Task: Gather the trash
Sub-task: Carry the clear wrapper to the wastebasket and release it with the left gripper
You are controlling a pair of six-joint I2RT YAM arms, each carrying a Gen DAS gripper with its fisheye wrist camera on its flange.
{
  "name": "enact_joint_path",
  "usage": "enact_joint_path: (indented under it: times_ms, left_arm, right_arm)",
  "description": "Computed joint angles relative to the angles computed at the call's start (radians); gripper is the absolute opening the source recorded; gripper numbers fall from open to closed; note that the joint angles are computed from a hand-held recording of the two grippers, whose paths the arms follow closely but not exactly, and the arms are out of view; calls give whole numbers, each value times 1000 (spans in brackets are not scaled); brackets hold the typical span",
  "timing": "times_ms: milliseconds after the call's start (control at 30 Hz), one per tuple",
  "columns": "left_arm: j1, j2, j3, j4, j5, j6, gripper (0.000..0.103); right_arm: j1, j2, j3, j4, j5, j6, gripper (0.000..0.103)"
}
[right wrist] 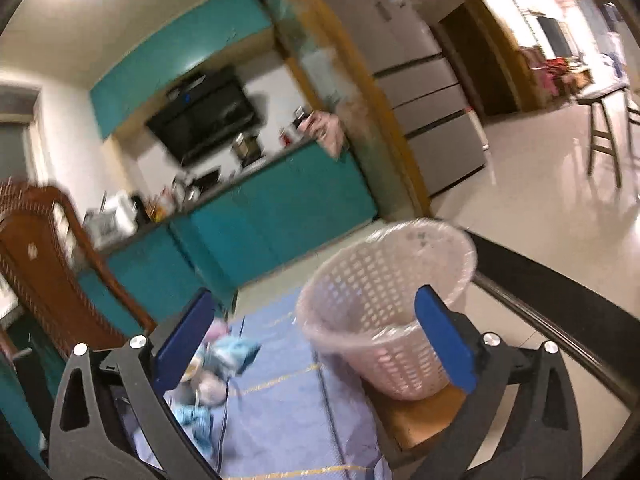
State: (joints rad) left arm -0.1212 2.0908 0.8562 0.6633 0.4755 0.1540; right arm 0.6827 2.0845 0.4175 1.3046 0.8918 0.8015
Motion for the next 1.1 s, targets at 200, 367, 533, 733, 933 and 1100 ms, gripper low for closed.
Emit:
enact_joint_path:
  times_ms: [200,367,533,733,933,1100]
  left_arm:
    - [-245,99,399,-229,-13,-83,30]
    - [-314,236,628,-370,-169,-135,97]
    - [-211,115,329,-195,-148,-92,98]
    - [24,-34,-68,83,-97,-22,100]
    - [178,-39,-190,189,-82,60,100]
    - [211,-13,-168,136,-41,58,100]
  right_arm:
    - [-21,11,-25,33,19,62,98]
    - [-32,13,-20,43,-16,21,98]
    - [-42,10,27,-36,-85,-4,98]
    - [-19,3,134,-215,-167,-66,98]
    - [27,20,278,-416,-256,-153,98]
    - [49,50,366,-524,-301,-194,98]
